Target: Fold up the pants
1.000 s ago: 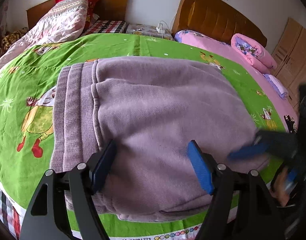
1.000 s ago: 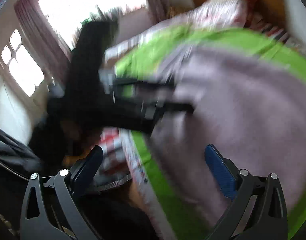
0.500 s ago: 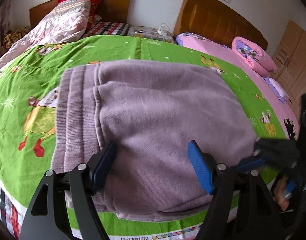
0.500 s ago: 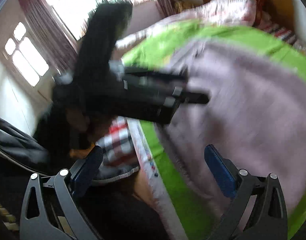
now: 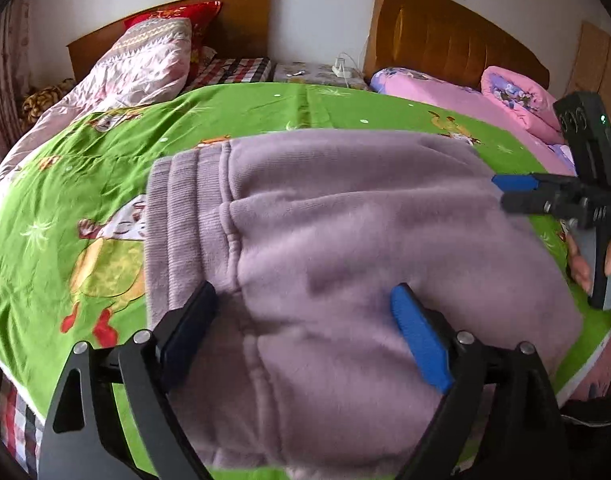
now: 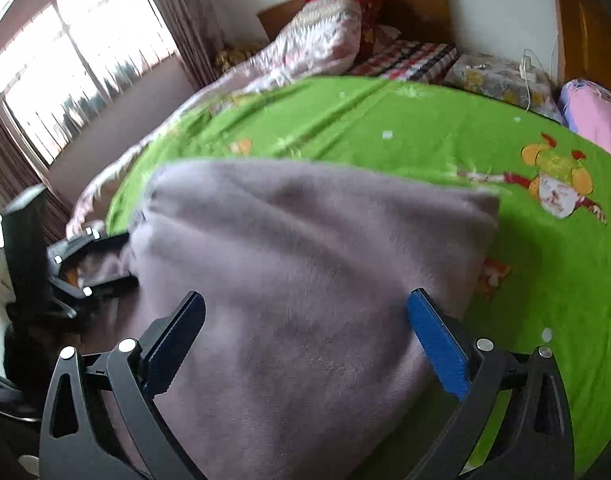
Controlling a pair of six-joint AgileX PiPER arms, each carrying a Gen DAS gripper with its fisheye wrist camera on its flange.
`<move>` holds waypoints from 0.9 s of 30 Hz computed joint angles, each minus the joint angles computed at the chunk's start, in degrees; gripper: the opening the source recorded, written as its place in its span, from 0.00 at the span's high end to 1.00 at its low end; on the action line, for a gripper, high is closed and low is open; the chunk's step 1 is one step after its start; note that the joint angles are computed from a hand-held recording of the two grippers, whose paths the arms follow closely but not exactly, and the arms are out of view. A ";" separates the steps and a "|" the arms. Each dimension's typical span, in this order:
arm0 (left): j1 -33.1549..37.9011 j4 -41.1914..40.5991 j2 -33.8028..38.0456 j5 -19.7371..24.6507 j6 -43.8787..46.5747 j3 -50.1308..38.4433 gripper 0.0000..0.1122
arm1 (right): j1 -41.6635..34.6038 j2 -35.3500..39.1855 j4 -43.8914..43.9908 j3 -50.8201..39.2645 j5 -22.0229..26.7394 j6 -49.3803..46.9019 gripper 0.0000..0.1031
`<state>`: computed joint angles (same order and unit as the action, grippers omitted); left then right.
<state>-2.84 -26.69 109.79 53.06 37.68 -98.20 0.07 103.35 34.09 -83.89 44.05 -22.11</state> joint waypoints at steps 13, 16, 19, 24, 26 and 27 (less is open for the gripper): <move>-1.34 3.70 10.54 6.44 -5.24 -16.41 0.16 | -5.44 21.93 8.48 -26.55 4.88 3.98 0.07; 0.34 0.83 10.09 5.99 -3.00 -14.75 0.16 | -4.91 22.12 6.12 -27.44 3.85 7.20 0.07; -0.46 2.22 9.30 4.06 -3.03 -13.47 0.15 | -2.74 21.66 -2.80 -28.86 2.01 15.75 0.06; -0.70 5.77 -1.22 -10.21 -6.87 1.94 0.14 | -0.25 5.66 -17.37 -9.41 -14.52 36.36 0.06; 0.64 3.06 -8.05 -19.00 -5.47 11.29 0.10 | 1.60 -3.91 -28.28 0.66 -19.30 47.74 0.06; 1.64 -0.65 -12.32 -23.78 -3.41 16.58 0.10 | 2.67 -7.93 -34.00 4.39 -20.34 53.06 0.05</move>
